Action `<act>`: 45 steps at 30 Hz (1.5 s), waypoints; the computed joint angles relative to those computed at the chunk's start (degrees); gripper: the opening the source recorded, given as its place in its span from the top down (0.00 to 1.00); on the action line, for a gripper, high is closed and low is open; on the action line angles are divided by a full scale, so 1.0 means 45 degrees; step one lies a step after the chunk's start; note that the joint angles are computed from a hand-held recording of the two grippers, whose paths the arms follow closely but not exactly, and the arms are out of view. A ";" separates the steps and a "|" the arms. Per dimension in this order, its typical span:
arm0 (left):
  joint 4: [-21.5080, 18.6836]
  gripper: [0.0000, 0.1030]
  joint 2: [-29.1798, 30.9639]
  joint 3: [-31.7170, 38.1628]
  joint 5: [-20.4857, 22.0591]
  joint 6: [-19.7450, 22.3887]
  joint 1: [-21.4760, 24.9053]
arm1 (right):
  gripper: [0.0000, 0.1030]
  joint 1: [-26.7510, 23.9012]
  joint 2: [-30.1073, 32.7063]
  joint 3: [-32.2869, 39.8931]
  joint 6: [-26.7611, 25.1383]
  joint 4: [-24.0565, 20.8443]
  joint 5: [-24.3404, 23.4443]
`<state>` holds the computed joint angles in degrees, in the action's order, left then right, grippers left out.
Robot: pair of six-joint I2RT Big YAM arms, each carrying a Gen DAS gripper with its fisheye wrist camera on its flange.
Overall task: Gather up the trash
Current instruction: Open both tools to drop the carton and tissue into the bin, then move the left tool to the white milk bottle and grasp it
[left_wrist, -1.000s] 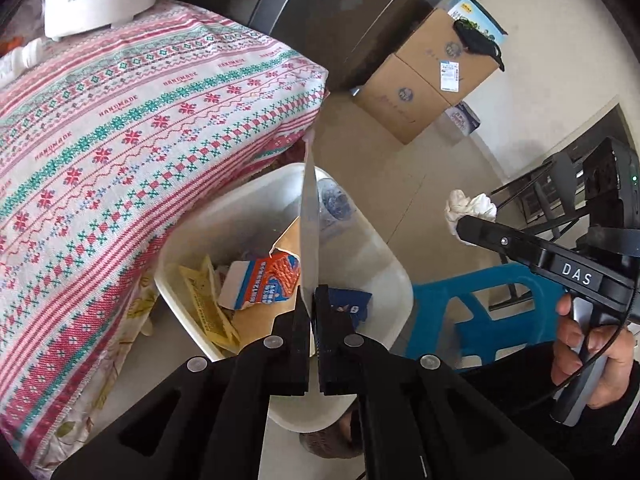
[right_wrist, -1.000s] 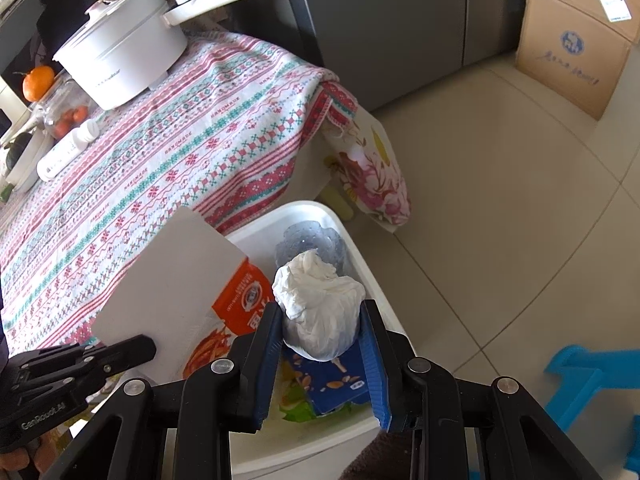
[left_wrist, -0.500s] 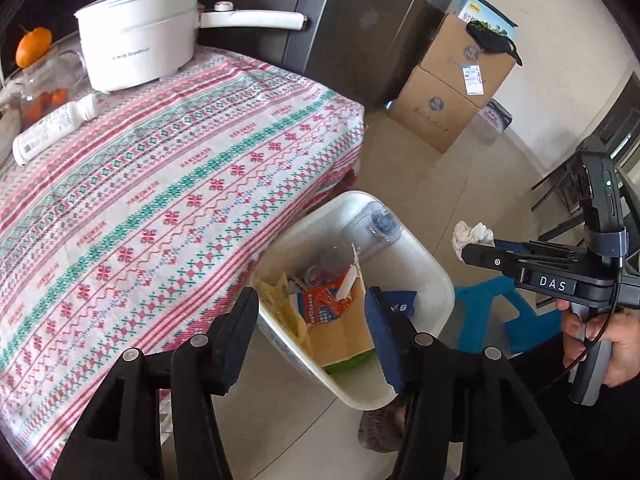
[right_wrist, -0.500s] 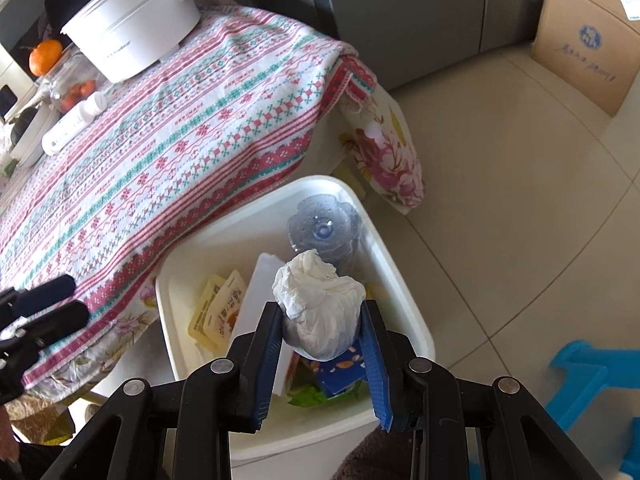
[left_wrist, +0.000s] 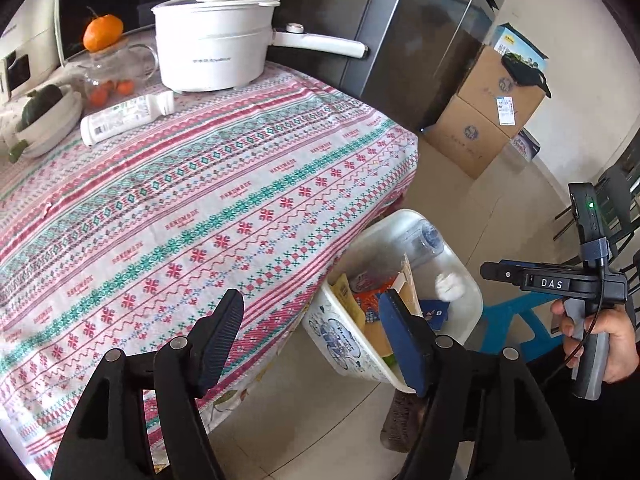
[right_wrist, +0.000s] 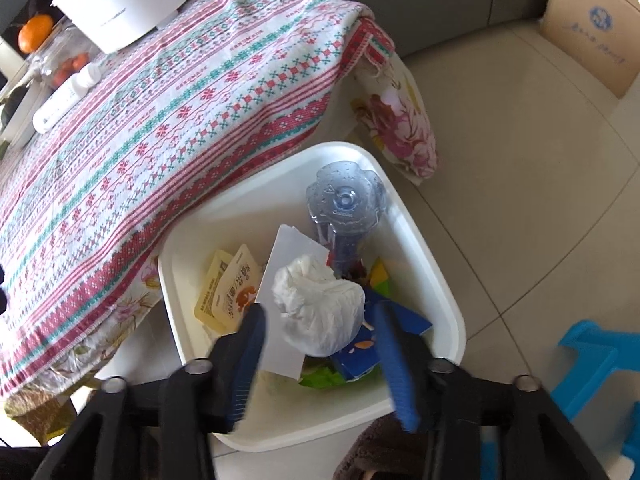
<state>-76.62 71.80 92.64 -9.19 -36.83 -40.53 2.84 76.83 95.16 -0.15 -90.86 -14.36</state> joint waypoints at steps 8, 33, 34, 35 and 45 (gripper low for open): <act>-0.0464 0.27 -0.0866 -0.0702 -0.0262 -0.0379 0.0656 | 0.37 0.0414 0.0134 0.0386 0.0308 -0.0152 -0.0176; -0.0240 0.27 0.2579 0.1833 -0.1345 0.8746 0.6186 | 0.26 0.3400 0.3474 0.5108 0.0535 0.0232 -0.0232; -0.0259 0.27 0.3083 0.2253 -0.1417 0.9180 0.6329 | 0.26 0.3407 0.3567 0.5239 0.0529 0.0269 -0.0137; -0.0309 0.27 0.3589 0.2715 -0.1463 0.9609 0.6476 | 0.26 0.3402 0.3676 0.5386 0.0524 0.0271 -0.0013; -0.2917 0.27 0.8689 0.8737 -0.1725 1.3281 0.7124 | 0.25 0.2904 0.4644 0.6290 0.0045 -0.0630 -0.0105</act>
